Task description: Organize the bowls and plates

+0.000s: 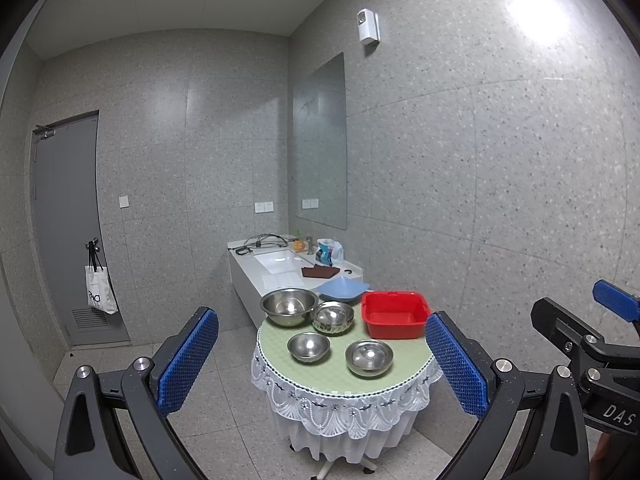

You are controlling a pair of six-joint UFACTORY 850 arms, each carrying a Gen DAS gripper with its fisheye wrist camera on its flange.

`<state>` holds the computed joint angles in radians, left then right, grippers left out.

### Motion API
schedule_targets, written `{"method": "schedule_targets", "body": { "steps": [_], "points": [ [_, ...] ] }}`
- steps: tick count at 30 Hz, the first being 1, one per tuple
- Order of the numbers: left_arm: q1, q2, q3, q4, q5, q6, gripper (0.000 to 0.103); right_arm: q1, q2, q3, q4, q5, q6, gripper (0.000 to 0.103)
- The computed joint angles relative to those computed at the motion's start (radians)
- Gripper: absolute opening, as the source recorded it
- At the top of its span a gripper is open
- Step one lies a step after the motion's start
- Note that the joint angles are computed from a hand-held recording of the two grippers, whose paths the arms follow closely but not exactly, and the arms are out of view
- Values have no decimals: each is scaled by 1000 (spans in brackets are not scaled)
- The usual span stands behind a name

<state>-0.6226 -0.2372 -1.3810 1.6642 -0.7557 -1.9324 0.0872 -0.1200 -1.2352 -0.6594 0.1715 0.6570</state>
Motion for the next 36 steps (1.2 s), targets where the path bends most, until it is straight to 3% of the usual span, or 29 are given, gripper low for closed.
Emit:
{"method": "schedule_targets", "body": {
  "steps": [24, 30, 36],
  "points": [
    [-7, -107, -134, -123, -24, 112, 102, -47, -65, -62, -477, 41, 472, 103],
    [31, -168, -215, -196, 12, 205, 102, -52, -114, -105, -581, 35, 592, 103],
    [114, -278, -364, -319, 106, 354, 102, -42, -209, -190, -755, -8, 789, 103]
  ]
}}
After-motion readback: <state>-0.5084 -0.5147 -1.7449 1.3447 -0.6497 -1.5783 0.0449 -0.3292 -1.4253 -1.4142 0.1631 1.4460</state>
